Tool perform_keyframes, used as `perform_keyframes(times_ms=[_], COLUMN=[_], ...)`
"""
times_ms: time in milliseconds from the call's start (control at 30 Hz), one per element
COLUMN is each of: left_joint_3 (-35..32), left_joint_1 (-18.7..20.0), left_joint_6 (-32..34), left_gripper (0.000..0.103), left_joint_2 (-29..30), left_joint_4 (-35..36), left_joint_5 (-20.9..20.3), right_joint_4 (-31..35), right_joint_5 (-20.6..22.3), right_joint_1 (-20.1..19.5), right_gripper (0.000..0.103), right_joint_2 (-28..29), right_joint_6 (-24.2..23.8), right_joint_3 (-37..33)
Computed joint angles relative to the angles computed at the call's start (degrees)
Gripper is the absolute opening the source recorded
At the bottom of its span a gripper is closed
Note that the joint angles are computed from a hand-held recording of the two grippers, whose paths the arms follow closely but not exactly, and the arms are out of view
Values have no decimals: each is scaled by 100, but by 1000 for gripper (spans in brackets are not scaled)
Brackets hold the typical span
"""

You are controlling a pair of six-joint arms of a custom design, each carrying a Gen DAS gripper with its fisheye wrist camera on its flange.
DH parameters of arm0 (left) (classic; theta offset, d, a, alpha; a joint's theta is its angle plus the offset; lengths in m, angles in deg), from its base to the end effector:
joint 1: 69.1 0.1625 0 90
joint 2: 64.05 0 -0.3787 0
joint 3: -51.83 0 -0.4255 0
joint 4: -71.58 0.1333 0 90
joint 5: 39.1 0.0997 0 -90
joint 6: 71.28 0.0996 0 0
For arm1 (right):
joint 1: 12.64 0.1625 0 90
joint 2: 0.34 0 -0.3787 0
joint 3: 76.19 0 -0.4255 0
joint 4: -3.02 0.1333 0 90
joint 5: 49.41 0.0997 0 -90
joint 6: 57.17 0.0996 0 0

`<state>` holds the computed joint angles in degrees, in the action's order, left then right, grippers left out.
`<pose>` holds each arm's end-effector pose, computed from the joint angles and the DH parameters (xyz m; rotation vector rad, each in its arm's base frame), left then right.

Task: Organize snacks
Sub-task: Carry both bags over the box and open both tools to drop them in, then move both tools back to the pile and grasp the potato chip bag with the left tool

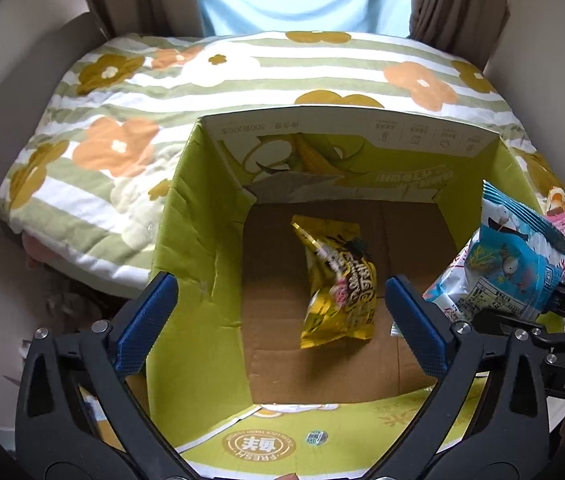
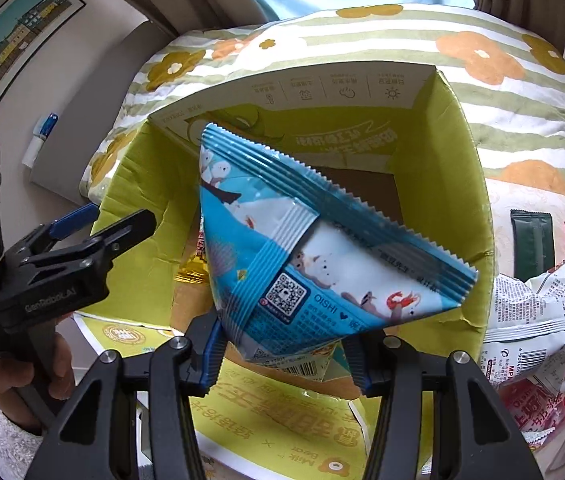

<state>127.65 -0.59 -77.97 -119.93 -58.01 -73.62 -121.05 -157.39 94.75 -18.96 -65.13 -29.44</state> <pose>-0.0653 -0.7538 0.3113 0.0846 2.2054 -0.6506 0.3498 -0.7739 -0.0011 0.5987 -2.7679 0.1832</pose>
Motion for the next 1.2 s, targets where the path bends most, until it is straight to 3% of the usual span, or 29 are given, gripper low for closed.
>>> perform_keyframes(times_ms=[100, 200, 233, 333, 367, 567, 900, 1200], left_joint_3=[210, 383, 425, 603, 685, 1048, 1437, 1571], left_joint_1=[-61, -101, -113, -164, -188, -282, -487, -667], left_joint_6=[-187, -341, -367, -396, -405, -609, -438, 35], left_gripper=[103, 103, 103, 103, 103, 103, 103, 103], left_joint_2=[-176, -333, -375, -517, -574, -865, -1259, -1331], left_joint_4=[-38, -120, -131, -187, -211, -232, -554, -810], left_joint_5=[43, 57, 68, 156, 194, 266, 136, -421], right_joint_4=[154, 315, 442, 34, -57, -866, -1233, -2033], right_joint_5=[-161, 25, 60, -257, -264, -478, -527, -724], right_joint_1=[34, 34, 37, 112, 127, 232, 412, 525], right_gripper=[47, 49, 53, 85, 91, 92, 92, 92], right_joint_2=[111, 292, 399, 430, 399, -6, -440, -1203], right_joint_6=[-188, -254, -245, -126, -194, -624, -755, -691], right_joint_3=[-178, -455, -637, -553, -492, 305, 911, 1958])
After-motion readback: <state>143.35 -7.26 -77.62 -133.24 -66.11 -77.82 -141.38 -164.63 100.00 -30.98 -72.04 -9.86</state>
